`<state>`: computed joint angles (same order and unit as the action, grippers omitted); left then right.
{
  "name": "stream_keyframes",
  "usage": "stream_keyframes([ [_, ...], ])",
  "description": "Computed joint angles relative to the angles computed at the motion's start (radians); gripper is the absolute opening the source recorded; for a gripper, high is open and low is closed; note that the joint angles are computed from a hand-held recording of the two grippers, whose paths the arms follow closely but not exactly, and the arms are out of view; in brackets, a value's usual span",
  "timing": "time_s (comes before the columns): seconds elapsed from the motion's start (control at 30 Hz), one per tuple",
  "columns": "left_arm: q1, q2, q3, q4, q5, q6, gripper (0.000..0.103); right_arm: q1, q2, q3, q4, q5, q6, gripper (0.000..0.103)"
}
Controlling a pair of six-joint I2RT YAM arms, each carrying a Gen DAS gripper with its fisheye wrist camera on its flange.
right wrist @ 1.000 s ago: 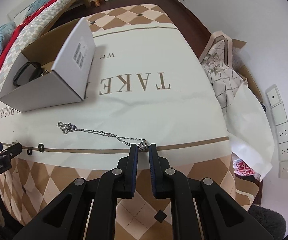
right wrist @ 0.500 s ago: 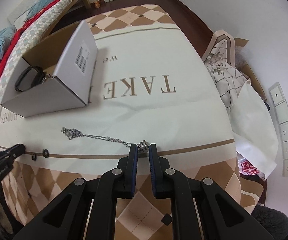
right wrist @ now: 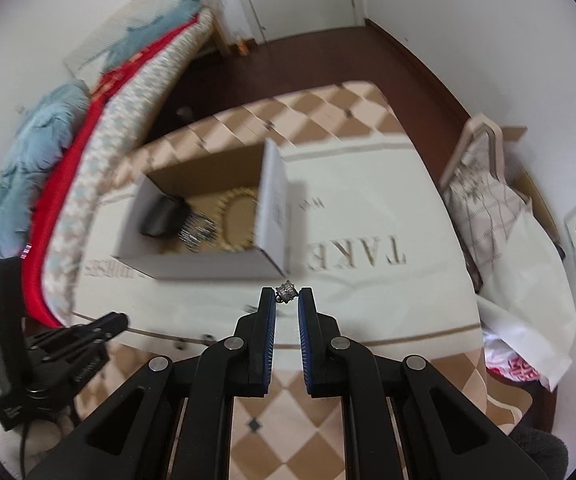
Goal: Organize jewelry
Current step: 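Carry the necklace and earring over the cardboard box, then lower both tools into the box and open them to drop the items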
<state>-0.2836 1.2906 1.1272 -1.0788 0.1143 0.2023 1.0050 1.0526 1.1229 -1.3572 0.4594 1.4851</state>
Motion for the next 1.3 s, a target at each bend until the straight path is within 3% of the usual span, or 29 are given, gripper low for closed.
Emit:
stream_keyframes([
  [0.33,0.03,0.092,0.36,-0.172,0.12,0.027,0.006,-0.028,0.122,0.35,-0.092,0.062,-0.16,0.012],
  [0.57,0.015,0.231,0.599,-0.232,0.163,0.022,0.006,-0.191,0.235,0.566,-0.071,0.005,-0.417,0.012],
  [0.87,-0.021,0.386,0.672,-0.237,0.155,0.015,0.006,-0.468,0.269,0.385,0.132,-0.28,-0.595,0.012],
  [1.17,-0.009,0.539,0.749,-0.33,0.182,-0.006,0.009,-0.574,0.271,0.256,0.183,-0.429,-0.637,0.012],
  [1.27,0.005,0.565,0.777,-0.355,0.184,-0.024,0.014,-0.602,0.268,0.238,0.185,-0.453,-0.632,0.014],
  [1.3,0.01,0.568,0.784,-0.354,0.174,-0.032,0.03,-0.612,0.266,0.228,0.186,-0.468,-0.633,0.016],
])
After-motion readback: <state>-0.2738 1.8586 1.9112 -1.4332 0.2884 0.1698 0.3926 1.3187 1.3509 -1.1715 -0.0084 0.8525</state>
